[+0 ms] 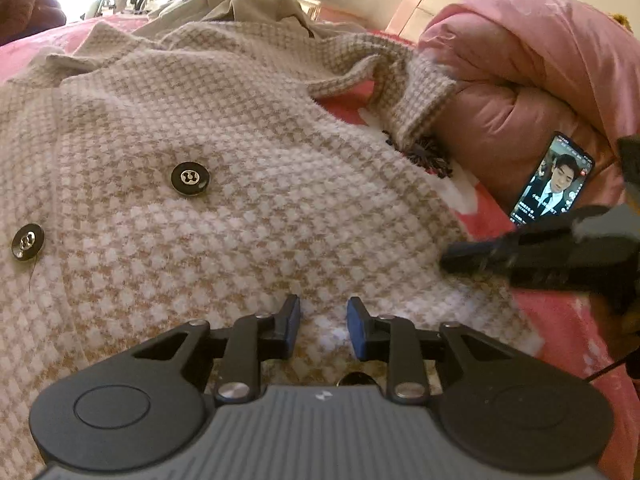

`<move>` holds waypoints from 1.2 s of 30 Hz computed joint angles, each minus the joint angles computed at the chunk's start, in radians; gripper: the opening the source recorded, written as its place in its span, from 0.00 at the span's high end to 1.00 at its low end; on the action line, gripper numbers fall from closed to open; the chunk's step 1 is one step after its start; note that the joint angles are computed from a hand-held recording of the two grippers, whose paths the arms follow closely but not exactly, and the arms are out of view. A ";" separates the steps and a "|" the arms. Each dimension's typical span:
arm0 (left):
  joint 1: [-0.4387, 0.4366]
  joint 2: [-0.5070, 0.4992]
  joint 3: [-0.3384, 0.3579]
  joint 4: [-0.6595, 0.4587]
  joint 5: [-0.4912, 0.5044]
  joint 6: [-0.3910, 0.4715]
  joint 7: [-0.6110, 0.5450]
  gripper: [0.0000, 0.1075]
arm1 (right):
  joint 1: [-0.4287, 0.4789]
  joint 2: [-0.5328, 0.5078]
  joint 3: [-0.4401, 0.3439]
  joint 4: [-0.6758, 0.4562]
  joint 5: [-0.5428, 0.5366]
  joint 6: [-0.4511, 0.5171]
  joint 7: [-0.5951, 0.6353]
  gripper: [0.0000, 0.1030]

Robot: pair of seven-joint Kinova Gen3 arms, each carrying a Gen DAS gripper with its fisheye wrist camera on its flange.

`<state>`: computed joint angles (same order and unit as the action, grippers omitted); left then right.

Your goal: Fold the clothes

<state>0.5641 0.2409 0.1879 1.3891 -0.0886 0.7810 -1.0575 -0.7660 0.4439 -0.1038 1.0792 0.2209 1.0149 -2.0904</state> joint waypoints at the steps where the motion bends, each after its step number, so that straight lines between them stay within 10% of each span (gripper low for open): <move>1: -0.001 0.009 0.002 -0.021 0.000 0.024 -0.008 0.75 | -0.001 -0.008 0.005 0.001 0.001 -0.009 -0.015 0.92; 8: 0.045 0.035 -0.016 -0.082 -0.046 0.107 0.035 0.75 | 0.052 0.021 0.011 0.006 -0.002 -0.183 -0.024 0.93; 36: 0.052 0.010 -0.016 -0.088 -0.089 0.105 0.109 0.74 | 0.114 0.207 0.025 -0.258 -0.139 -0.154 -0.060 0.91</move>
